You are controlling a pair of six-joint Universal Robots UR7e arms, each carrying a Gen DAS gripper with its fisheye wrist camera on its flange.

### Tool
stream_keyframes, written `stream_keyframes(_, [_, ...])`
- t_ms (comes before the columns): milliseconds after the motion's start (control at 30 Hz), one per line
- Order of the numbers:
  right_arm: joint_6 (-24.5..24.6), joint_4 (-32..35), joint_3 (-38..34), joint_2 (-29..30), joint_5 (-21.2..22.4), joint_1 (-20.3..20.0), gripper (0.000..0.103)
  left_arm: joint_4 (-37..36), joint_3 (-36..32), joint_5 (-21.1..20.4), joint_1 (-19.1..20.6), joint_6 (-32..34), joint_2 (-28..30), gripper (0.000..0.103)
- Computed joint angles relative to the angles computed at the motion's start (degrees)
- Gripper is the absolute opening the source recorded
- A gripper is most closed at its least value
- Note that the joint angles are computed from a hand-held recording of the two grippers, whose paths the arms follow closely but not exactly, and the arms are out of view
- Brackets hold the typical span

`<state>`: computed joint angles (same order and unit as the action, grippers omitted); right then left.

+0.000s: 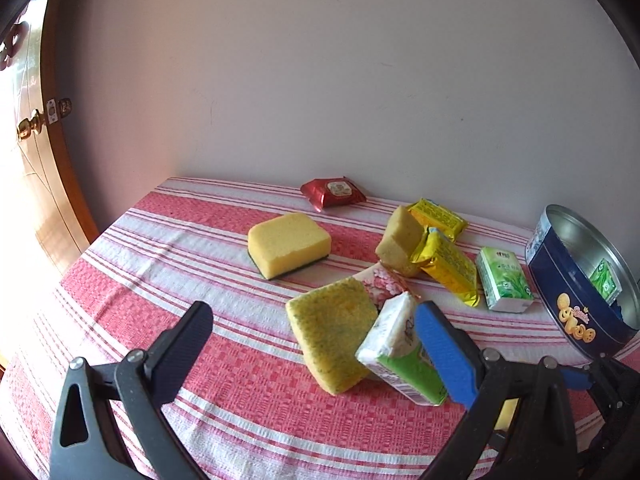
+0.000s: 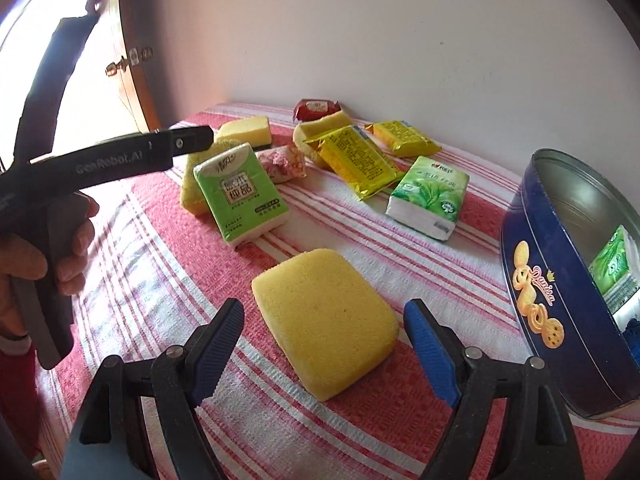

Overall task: Organize objects
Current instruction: 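Grasp a yellow sponge with the right tool while the left tool reaches a green tissue pack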

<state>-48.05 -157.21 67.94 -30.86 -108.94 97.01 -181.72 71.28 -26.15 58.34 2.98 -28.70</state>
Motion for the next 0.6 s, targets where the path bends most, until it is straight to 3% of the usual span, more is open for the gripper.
stream_keyframes(33, [0.46,1.60,-0.85,0.38,-0.48,-0.02,0.074,1.23,0.09,-1.15,0.08,-0.71,-0.18,0.102])
stream_keyframes(67, [0.63,1.37,-0.98,0.45,-0.35,-0.07,0.071,2.09,0.23,-2.22,0.10,-1.26,-0.31,0.102])
stream_keyframes(233, [4.77,-3.67,0.89,-1.42,5.14,-1.58,0.069,6.89,1.03,-9.32,0.36,-5.66,-1.02,0.102])
stream_keyframes(433, [9.20,-14.09,3.43,-3.28,9.66,-2.99,0.069,9.29,1.17,-14.02,0.60,-13.73,-0.63,0.091])
stream_keyframes(500, [10.48,-14.07,4.13,-4.59,11.10,-3.44,0.069,10.93,0.00,-13.69,0.77,-16.12,0.23,0.088])
stream_keyframes(600, [11.50,-14.12,4.53,-5.27,12.13,-3.70,0.069,11.74,-3.21,-9.33,0.81,-16.70,2.84,0.088])
